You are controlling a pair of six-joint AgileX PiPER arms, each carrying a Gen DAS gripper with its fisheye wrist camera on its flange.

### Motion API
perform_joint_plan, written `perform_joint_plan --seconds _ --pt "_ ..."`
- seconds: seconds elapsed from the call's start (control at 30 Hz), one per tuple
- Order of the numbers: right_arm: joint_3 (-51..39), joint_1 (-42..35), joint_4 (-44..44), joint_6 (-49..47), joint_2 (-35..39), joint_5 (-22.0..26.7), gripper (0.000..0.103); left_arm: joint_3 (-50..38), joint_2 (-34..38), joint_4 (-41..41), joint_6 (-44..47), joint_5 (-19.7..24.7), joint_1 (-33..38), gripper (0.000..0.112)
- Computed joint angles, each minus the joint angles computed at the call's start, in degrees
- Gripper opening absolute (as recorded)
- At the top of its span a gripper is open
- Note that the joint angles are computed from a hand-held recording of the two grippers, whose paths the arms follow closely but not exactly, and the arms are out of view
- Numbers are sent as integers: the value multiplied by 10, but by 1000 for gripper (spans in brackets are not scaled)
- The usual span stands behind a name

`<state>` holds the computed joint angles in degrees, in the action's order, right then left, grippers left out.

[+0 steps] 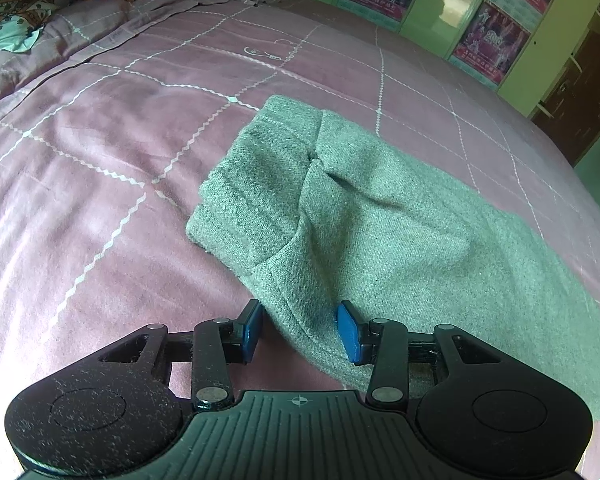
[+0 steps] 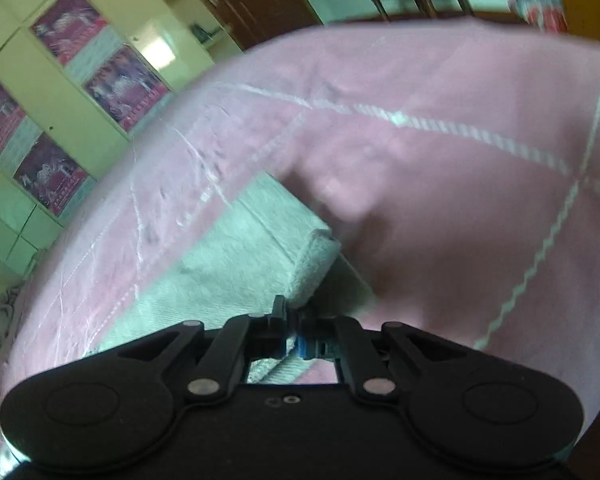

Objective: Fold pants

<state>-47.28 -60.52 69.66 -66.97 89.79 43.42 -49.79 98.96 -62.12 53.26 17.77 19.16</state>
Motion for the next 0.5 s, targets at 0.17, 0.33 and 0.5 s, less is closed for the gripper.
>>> perform_joint_plan --seconds 0.17,0.33,0.5 --pt "9 -1 -20 10 -8 -27 3 8 -3 -28 24 -9 -3 42" --pt "3 33 -67 79 -25 -61 18 23 -27 4 -22 -32 -12 44" --pt "85 77 55 -82 -145 -174 30 89 -95 -134 88 -145 -42 60"
